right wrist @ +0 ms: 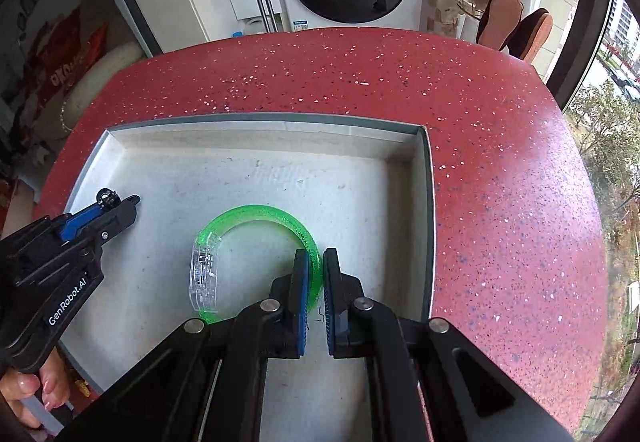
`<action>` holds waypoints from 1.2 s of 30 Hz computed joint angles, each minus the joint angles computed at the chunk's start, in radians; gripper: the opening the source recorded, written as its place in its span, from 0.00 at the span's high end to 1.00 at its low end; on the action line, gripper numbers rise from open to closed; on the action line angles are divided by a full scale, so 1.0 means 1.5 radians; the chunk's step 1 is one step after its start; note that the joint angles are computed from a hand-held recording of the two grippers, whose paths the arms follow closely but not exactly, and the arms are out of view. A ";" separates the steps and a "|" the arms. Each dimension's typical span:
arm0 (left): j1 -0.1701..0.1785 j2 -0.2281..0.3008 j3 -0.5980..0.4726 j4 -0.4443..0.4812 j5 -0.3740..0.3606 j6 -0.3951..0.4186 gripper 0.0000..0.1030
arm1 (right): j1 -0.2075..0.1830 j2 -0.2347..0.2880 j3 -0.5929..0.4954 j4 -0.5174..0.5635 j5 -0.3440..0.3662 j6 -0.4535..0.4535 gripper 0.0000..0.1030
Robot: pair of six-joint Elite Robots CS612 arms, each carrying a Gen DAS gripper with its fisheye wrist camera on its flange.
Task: Organize jewelry
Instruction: 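Carry the bangle and clip into the white tray and open both tools, then lift both open tools out of the tray back over the table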
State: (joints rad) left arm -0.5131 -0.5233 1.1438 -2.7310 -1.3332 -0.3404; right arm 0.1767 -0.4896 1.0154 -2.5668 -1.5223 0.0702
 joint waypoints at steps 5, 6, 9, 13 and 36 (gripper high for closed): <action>0.000 0.004 -0.005 0.018 0.006 0.010 0.65 | 0.006 0.003 -0.005 -0.001 -0.018 -0.023 0.91; -0.001 0.004 -0.007 0.020 0.009 0.012 0.65 | 0.006 0.002 -0.002 -0.001 -0.017 -0.027 0.89; -0.005 0.004 -0.008 0.028 0.029 0.016 0.65 | 0.005 -0.007 0.014 -0.007 -0.002 -0.022 0.62; -0.007 0.004 -0.012 0.040 0.036 0.013 0.65 | -0.001 -0.019 0.033 -0.034 0.020 -0.006 0.52; -0.019 -0.097 0.162 -0.164 0.013 -0.007 0.00 | -0.025 -0.142 0.250 -0.257 0.151 0.098 0.12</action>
